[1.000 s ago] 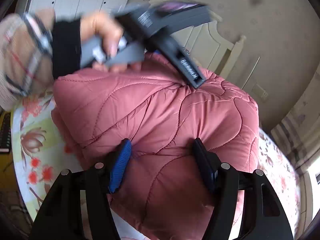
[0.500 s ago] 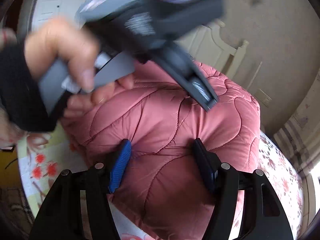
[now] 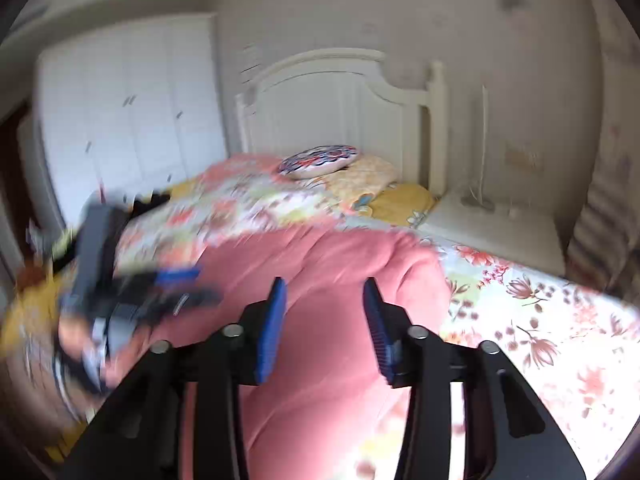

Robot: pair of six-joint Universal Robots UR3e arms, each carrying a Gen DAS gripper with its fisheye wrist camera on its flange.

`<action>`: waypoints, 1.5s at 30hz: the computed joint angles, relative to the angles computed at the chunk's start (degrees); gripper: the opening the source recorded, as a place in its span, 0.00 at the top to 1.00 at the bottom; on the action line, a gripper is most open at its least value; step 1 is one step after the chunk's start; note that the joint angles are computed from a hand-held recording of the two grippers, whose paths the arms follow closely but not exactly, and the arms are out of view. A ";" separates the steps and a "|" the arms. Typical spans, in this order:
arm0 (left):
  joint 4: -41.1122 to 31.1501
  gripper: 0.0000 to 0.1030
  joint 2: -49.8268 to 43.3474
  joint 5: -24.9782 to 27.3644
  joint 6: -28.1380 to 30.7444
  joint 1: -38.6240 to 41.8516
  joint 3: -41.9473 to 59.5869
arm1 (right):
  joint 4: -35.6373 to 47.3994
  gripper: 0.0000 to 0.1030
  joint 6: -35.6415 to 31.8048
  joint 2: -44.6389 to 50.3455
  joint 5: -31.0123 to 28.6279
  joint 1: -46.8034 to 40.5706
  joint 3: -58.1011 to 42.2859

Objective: Fold large clothes
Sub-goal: 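Press the folded jacket bundle flat with both tools, then grasp the sides of the pink jacket bundle with both tools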

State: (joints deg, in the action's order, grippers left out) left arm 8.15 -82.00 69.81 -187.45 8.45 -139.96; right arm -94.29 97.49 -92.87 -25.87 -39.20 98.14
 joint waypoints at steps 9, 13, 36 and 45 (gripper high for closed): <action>1.02 0.02 2.96 -4.15 -2.40 4.43 -3.94 | -33.59 0.65 32.09 28.61 -28.34 27.79 -18.45; 0.77 0.02 3.24 -5.13 -2.26 5.19 -4.17 | -36.40 0.65 32.90 26.27 -31.30 28.67 -15.62; 2.49 0.02 3.87 0.04 -4.56 3.15 -5.13 | -31.63 0.61 30.86 22.96 -29.45 33.56 -20.66; 0.97 0.02 3.35 2.27 -4.81 1.68 -3.67 | -24.81 0.52 25.09 2.64 -18.45 14.13 1.57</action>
